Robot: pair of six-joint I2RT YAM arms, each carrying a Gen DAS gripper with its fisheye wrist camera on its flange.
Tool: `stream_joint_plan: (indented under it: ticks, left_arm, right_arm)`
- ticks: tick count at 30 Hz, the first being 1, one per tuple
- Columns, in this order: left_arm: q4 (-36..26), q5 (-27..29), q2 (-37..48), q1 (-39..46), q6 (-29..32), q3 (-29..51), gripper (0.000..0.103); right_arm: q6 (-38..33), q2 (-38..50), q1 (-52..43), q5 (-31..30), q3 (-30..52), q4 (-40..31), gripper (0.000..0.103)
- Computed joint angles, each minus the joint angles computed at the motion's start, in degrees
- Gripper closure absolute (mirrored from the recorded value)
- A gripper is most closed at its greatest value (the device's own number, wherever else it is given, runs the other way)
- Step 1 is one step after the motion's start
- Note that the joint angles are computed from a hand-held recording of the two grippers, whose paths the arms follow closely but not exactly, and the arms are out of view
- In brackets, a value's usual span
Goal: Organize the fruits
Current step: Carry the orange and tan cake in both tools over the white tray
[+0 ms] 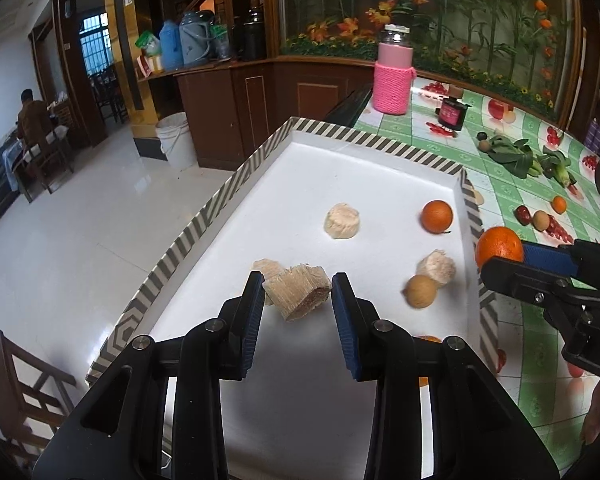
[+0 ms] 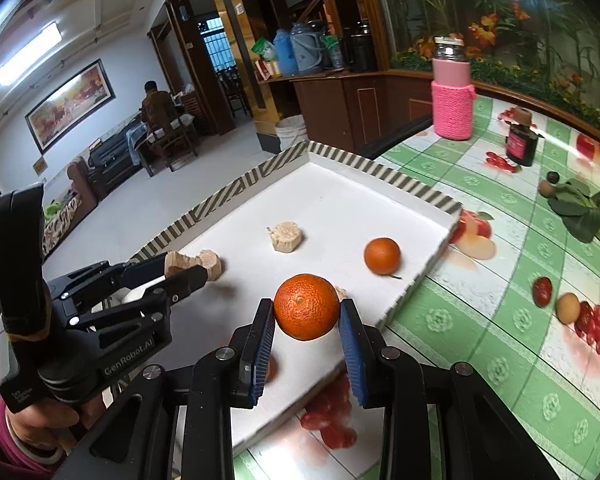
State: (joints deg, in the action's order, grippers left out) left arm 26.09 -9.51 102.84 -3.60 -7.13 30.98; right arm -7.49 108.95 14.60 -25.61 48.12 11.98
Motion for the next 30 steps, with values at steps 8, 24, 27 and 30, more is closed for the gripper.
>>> stream_joint_plan:
  ticks: [8, 24, 27, 30]
  left_arm:
    - [0.3, 0.7, 1.8, 0.7, -0.2, 0.3, 0.069]
    - [-0.2, 3.3, 4.7, 2.7, -0.7, 1.8, 0.069]
    - [-0.3, 3.5, 5.0, 3.1, -0.4, 2.0, 0.069]
    - [-0.1, 3.7, 5.7, 3.6, -0.3, 2.2, 0.069]
  right_arm:
    - [-0.1, 2.3, 1.4, 0.2, 3.0, -1.4, 0.071]
    - [-0.2, 5.3, 2.2, 0.9, 7.8, -3.9, 0.071]
    - [-0.3, 5.9, 2.5, 1.2, 8.9, -4.5, 0.071]
    - [-0.5, 7.0, 2.7, 1.7, 10.3, -5.3, 0.071]
